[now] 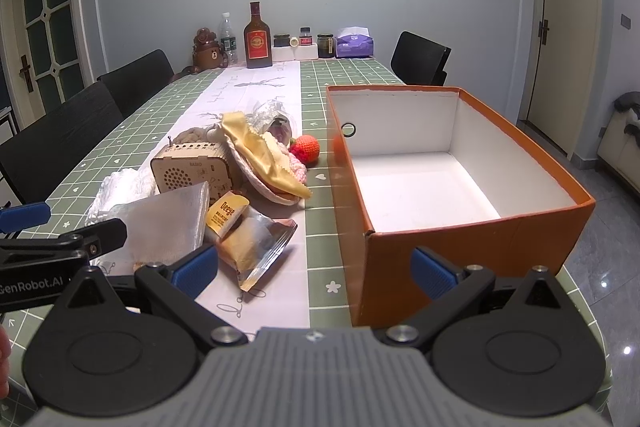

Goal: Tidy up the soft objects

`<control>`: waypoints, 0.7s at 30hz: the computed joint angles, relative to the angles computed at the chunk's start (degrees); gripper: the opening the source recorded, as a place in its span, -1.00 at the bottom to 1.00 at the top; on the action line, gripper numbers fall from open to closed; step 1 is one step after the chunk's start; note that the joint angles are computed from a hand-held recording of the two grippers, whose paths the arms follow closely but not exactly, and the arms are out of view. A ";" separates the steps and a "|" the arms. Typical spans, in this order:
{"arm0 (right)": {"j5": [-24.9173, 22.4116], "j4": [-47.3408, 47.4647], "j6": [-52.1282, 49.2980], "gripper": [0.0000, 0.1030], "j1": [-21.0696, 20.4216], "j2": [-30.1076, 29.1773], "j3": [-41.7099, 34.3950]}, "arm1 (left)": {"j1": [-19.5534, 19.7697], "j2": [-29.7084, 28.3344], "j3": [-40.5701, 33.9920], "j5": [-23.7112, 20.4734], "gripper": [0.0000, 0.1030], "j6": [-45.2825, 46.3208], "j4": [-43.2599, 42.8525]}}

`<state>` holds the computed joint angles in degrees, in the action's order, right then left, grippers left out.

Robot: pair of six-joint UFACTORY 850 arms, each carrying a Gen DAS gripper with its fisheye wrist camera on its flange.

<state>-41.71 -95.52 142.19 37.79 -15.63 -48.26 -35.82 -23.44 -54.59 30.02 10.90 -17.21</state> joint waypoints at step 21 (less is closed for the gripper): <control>0.83 0.09 -0.51 0.95 -0.39 -0.80 -0.61 | 0.20 -0.01 0.23 0.13 1.00 -0.27 0.24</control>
